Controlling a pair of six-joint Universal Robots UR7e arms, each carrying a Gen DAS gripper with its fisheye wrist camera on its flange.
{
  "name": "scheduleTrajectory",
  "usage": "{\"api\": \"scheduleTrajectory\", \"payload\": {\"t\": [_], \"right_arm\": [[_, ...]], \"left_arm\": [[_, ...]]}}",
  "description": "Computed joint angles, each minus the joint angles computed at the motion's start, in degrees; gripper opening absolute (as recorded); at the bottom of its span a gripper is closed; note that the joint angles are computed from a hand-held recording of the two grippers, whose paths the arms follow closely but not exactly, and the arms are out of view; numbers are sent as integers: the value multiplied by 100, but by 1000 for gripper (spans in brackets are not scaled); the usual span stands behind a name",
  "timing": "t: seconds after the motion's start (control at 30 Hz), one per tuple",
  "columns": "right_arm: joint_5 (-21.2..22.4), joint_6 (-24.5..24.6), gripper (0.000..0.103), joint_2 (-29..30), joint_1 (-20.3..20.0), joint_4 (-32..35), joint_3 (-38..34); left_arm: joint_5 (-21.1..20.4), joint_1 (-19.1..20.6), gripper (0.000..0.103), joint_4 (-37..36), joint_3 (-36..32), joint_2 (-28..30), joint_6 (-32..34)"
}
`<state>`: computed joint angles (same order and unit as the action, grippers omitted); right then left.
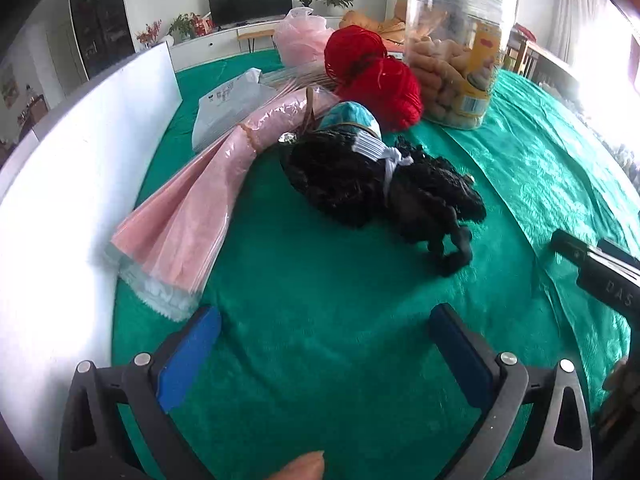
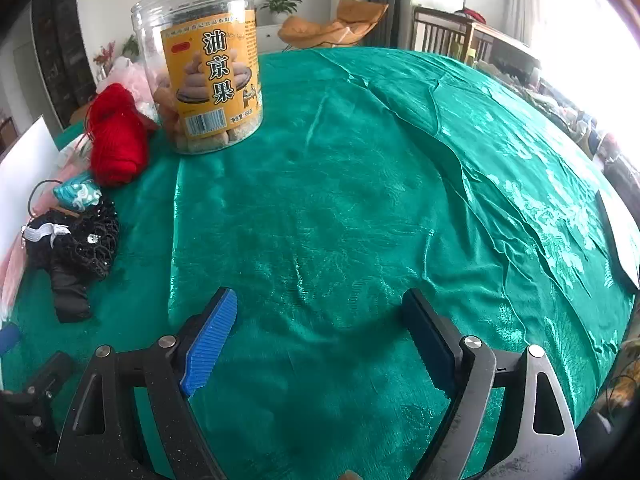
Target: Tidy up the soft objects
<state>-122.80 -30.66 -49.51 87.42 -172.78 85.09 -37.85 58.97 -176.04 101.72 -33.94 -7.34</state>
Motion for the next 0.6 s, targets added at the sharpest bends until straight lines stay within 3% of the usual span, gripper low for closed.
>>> {"api": "scheduleTrajectory", "payload": {"t": [0.6], "right_arm": [[5,0,89,12,-6,3,-18]], "left_arm": [[40,-13,103,-170,72,-44,53]]}}
